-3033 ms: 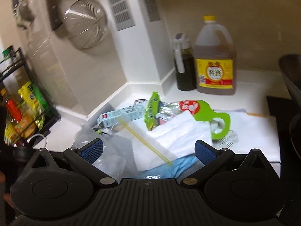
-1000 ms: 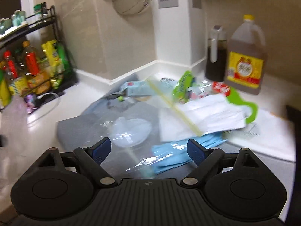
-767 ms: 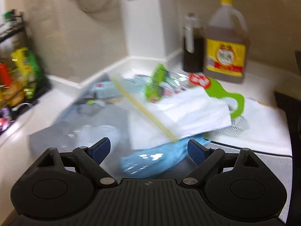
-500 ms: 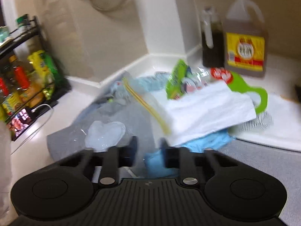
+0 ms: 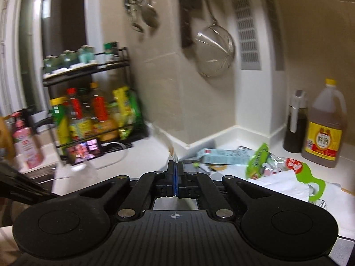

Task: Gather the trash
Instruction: 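Lower both tools into the blue bin and open both grippers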

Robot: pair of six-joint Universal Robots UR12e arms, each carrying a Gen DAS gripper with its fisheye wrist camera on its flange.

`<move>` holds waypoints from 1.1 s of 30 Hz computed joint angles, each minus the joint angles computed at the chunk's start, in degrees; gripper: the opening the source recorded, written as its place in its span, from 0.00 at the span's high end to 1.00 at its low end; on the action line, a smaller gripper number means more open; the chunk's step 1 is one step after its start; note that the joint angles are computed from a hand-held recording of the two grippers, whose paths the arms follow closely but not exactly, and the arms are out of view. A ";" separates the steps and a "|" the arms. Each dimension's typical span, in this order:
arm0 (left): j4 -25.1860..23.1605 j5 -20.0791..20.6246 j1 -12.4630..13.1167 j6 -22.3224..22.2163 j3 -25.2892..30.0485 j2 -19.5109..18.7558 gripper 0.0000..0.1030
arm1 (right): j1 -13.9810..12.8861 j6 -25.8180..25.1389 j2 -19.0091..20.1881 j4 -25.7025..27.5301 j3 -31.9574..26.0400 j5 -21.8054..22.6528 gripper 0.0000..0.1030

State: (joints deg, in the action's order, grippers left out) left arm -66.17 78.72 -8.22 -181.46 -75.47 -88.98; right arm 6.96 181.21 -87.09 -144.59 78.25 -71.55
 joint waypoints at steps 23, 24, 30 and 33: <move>-15.59 0.39 -1.16 6.91 -3.67 -0.26 0.98 | 0.10 -9.34 -2.16 24.87 1.28 13.74 1.00; -16.03 0.07 -0.98 7.03 -4.04 -0.35 0.98 | 0.33 -10.70 -2.06 26.21 1.57 13.30 1.00; -17.63 0.69 -0.57 6.52 -6.48 -1.08 0.98 | 1.53 -11.74 -1.42 31.20 3.87 10.03 1.00; -19.27 1.53 -0.76 6.14 -7.22 -1.73 0.98 | 2.04 -11.02 -1.38 32.41 5.04 8.42 1.00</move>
